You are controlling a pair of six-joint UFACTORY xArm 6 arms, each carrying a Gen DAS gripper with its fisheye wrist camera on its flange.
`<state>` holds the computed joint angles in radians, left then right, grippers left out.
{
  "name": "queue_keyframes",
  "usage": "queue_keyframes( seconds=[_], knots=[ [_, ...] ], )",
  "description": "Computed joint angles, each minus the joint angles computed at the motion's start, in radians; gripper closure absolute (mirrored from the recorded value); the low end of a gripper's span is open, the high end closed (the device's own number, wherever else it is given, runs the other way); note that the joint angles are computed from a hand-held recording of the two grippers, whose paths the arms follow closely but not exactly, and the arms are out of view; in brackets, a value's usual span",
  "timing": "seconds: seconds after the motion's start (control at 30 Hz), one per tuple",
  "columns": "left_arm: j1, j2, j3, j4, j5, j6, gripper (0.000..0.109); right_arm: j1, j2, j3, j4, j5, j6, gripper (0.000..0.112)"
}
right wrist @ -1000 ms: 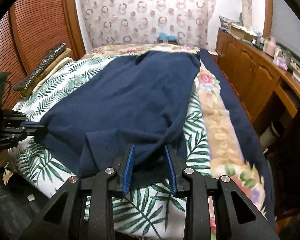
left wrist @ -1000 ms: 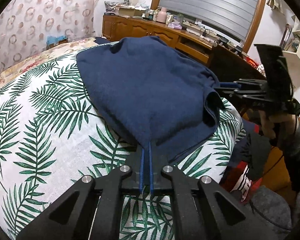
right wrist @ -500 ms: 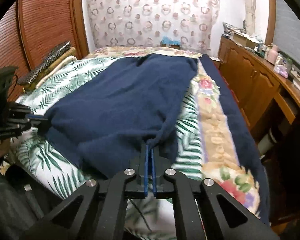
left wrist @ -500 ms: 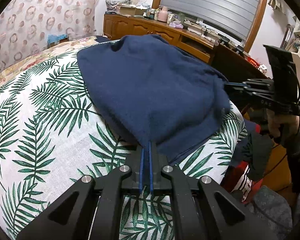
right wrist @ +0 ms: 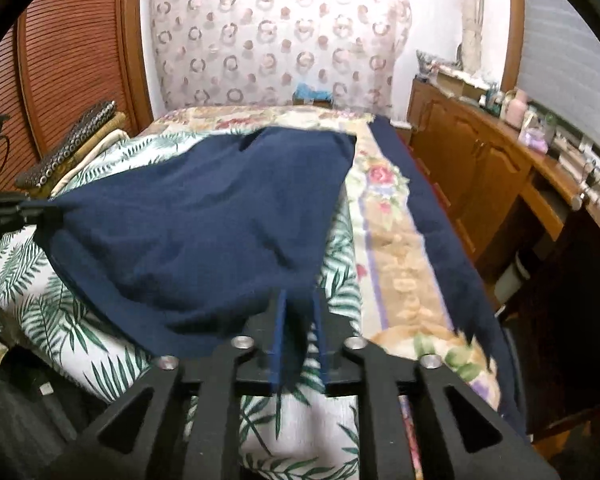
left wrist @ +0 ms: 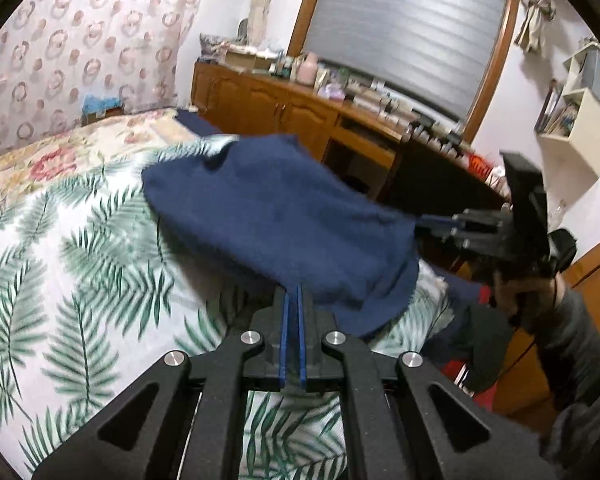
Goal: Fold small clothes
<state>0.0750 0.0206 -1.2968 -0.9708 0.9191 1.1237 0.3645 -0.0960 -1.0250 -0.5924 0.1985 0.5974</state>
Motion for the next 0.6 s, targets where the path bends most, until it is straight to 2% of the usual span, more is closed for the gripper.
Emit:
queue_keyframes(
  seconds=[0.1,0.13,0.3,0.37,0.53,0.6],
  knots=[
    [-0.014,0.024,-0.051,-0.015,-0.016,-0.004,0.105,0.003,-0.005,-0.007,-0.112,-0.02,0.099,0.061],
    [-0.016,0.036,-0.069,-0.02,-0.01,-0.01,0.105,0.005,-0.006,-0.007,-0.138,-0.037,0.122,0.056],
    [-0.036,0.101,-0.16,-0.028,-0.016,-0.055,0.105,0.046,0.023,0.002,-0.038,-0.135,0.006,0.048],
    [-0.046,0.121,-0.188,-0.025,-0.027,-0.067,0.105,0.079,0.049,0.004,0.102,-0.162,-0.136,0.047],
    [-0.057,0.174,-0.261,-0.017,-0.061,-0.105,0.105,0.13,0.12,-0.021,0.303,-0.157,-0.347,0.046],
    [-0.055,0.185,-0.274,-0.021,-0.07,-0.114,0.105,0.122,0.14,-0.039,0.259,-0.128,-0.317,0.046]
  ],
)
